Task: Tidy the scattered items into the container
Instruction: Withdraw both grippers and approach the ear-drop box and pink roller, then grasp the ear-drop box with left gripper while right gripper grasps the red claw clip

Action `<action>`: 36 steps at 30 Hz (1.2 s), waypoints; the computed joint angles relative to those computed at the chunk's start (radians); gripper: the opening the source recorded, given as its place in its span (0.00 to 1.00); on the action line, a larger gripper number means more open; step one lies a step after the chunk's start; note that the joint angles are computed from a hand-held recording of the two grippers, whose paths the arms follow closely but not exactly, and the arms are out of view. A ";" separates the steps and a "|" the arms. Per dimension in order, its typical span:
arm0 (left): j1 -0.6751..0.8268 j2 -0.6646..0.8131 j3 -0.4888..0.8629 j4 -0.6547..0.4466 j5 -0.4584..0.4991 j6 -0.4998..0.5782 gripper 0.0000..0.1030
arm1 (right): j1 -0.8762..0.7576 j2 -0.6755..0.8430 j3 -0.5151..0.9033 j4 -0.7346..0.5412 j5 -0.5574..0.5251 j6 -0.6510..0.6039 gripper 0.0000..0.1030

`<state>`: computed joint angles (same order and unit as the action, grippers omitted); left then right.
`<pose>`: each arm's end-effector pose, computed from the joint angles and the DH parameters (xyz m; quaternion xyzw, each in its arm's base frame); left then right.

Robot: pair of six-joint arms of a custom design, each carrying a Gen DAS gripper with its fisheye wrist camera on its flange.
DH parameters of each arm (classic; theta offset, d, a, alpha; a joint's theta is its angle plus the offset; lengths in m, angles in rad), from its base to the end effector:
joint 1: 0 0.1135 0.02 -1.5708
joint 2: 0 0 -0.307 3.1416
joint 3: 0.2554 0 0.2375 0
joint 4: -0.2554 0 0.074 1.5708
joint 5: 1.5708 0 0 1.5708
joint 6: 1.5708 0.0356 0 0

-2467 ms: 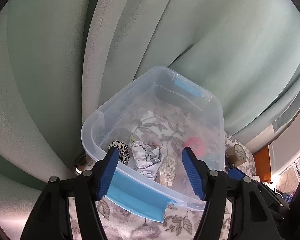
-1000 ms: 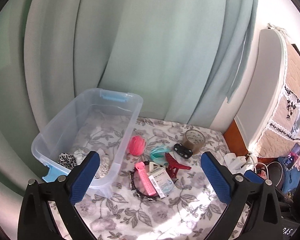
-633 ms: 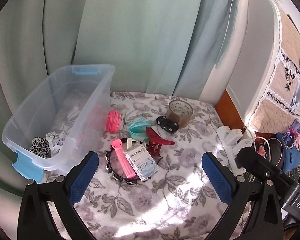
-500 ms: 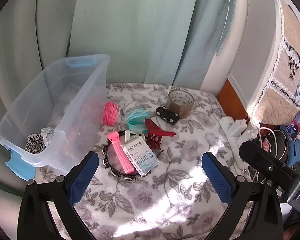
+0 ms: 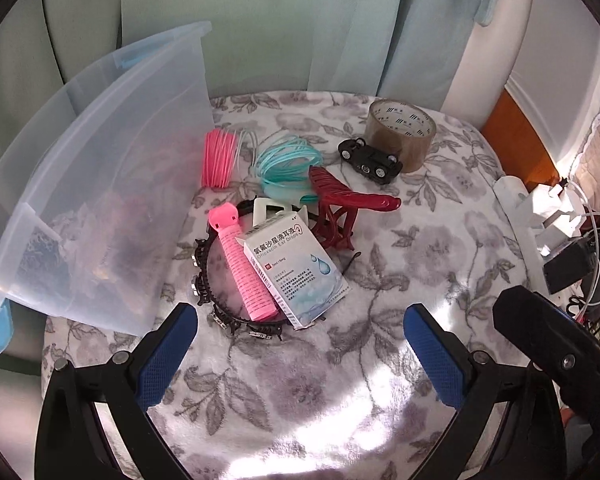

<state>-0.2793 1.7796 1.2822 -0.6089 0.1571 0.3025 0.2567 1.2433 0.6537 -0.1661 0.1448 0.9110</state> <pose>0.3475 -0.1055 0.2593 0.2956 0.9242 -0.0737 0.2303 0.2190 0.0522 0.2514 0.3214 0.8579 0.1625 0.3664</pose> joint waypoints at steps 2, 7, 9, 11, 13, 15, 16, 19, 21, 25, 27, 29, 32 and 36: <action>-0.017 0.021 0.001 0.021 -0.031 -0.010 1.00 | -0.020 0.024 -0.004 0.022 -0.024 -0.012 1.00; -0.043 0.066 0.017 0.060 -0.076 -0.028 0.99 | -0.064 0.088 0.004 0.063 -0.078 -0.049 1.00; -0.049 0.085 0.031 0.063 -0.083 -0.035 0.98 | -0.080 0.112 0.009 0.080 -0.102 -0.070 1.00; -0.054 0.099 0.038 0.076 -0.099 -0.046 0.95 | -0.093 0.138 0.020 0.090 -0.121 -0.094 1.00; -0.058 0.113 0.048 0.083 -0.111 -0.055 0.92 | -0.102 0.163 0.030 0.101 -0.134 -0.113 1.00; -0.060 0.126 0.055 0.091 -0.120 -0.067 0.91 | -0.111 0.187 0.039 0.115 -0.147 -0.129 0.99; -0.059 0.132 0.059 0.093 -0.124 -0.072 0.90 | -0.118 0.198 0.042 0.123 -0.159 -0.137 0.99; -0.056 0.148 0.067 0.100 -0.132 -0.076 0.74 | -0.133 0.235 0.056 0.147 -0.187 -0.157 0.99; -0.046 0.158 0.075 0.091 -0.116 -0.076 0.73 | -0.138 0.262 0.068 0.162 -0.204 -0.172 0.99; -0.027 0.161 0.081 0.085 -0.075 -0.061 0.64 | -0.145 0.313 0.095 0.186 -0.234 -0.197 0.97; -0.023 0.159 0.079 0.084 -0.062 -0.042 0.62 | -0.146 0.344 0.112 0.199 -0.248 -0.209 0.94; -0.018 0.158 0.076 0.086 -0.048 -0.029 0.62 | -0.147 0.376 0.128 0.217 -0.269 -0.221 0.90; -0.007 0.164 0.077 0.085 -0.023 -0.028 0.62 | -0.149 0.426 0.156 0.242 -0.300 -0.233 0.83; -0.004 0.173 0.083 0.094 -0.011 -0.025 0.62 | -0.153 0.483 0.190 0.258 -0.323 -0.253 0.76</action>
